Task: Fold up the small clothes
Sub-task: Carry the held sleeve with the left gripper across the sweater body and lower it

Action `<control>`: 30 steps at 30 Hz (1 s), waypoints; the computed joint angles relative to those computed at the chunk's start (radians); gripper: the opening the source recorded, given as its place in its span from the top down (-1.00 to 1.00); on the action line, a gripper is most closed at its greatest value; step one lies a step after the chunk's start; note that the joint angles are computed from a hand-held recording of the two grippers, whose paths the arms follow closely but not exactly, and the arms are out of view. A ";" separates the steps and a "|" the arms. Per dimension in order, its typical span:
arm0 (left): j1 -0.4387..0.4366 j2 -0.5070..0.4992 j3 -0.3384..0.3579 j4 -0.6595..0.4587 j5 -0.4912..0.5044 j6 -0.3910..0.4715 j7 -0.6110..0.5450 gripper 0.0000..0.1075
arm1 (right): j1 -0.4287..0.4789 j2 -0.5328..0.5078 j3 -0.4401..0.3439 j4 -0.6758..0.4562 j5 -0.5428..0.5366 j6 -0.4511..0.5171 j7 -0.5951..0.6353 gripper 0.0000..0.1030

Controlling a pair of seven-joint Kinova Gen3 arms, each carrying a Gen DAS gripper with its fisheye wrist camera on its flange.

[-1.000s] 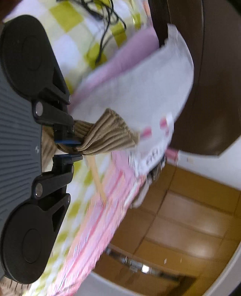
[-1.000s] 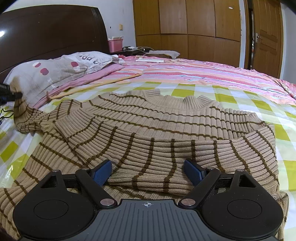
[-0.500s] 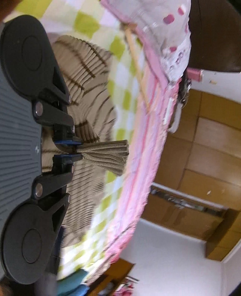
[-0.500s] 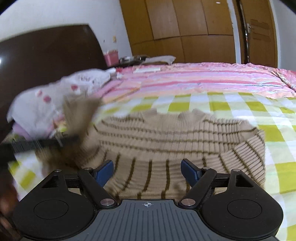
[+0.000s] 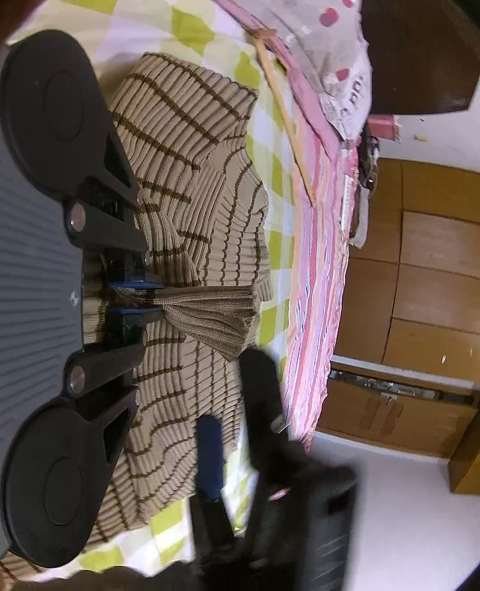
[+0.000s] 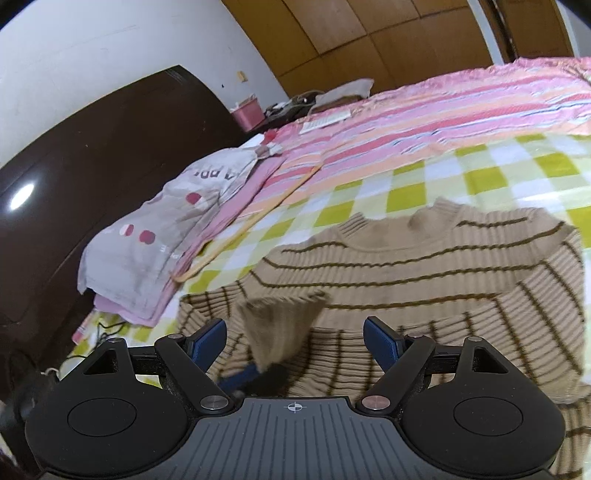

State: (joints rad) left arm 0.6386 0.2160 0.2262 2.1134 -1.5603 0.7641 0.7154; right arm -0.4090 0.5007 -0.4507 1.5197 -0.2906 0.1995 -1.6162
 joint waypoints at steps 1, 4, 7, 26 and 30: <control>0.006 0.006 0.002 -0.001 -0.001 0.012 -0.010 0.70 | 0.001 0.004 -0.005 -0.009 -0.002 0.011 -0.001 -0.60; 0.028 0.016 0.009 -0.003 -0.006 0.044 -0.033 0.70 | -0.035 0.013 0.030 -0.056 0.002 0.077 -0.015 -0.60; 0.042 0.020 0.014 -0.001 -0.019 0.057 -0.040 0.69 | -0.101 0.026 0.109 -0.115 0.013 0.176 -0.065 -0.56; 0.043 0.011 0.046 0.031 -0.123 0.010 0.002 0.68 | -0.179 0.018 0.236 -0.191 0.024 0.369 -0.291 -0.02; 0.032 0.007 0.052 0.036 -0.132 -0.008 0.006 0.68 | -0.184 0.047 0.245 -0.226 0.046 0.414 -0.344 0.12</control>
